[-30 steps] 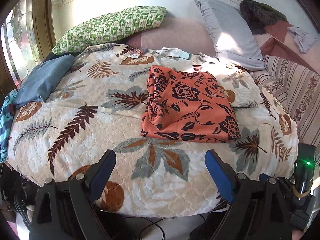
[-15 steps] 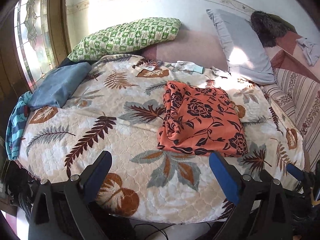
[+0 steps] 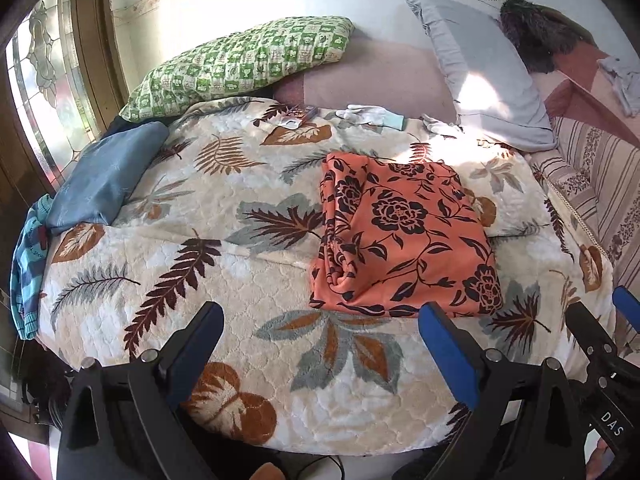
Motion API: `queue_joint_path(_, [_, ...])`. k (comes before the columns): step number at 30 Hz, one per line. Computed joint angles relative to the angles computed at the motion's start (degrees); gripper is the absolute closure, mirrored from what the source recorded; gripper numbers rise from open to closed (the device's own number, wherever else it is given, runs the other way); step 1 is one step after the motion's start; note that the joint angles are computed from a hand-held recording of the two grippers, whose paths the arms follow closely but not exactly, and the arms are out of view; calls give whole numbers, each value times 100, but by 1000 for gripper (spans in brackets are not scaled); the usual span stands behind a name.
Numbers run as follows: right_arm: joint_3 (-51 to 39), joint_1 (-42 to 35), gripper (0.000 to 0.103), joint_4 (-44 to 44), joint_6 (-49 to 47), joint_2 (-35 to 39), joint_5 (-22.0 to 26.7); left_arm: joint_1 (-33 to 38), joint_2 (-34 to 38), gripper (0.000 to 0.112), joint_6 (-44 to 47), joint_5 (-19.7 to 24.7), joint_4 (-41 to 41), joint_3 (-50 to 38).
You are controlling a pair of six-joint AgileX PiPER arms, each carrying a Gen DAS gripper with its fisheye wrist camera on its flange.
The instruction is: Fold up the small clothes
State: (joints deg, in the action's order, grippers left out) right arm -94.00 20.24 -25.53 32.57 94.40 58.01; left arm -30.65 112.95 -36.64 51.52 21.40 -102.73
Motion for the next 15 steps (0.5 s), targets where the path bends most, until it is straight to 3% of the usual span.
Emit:
queue_joint_path(3, [-70,16,14,7,-71,39,34,-24,187,14,180,194,-61,-300])
queue_joint_path(15, [-110,59,14,82,-293,59,-9,-53,314,14,340,164,-15,-509])
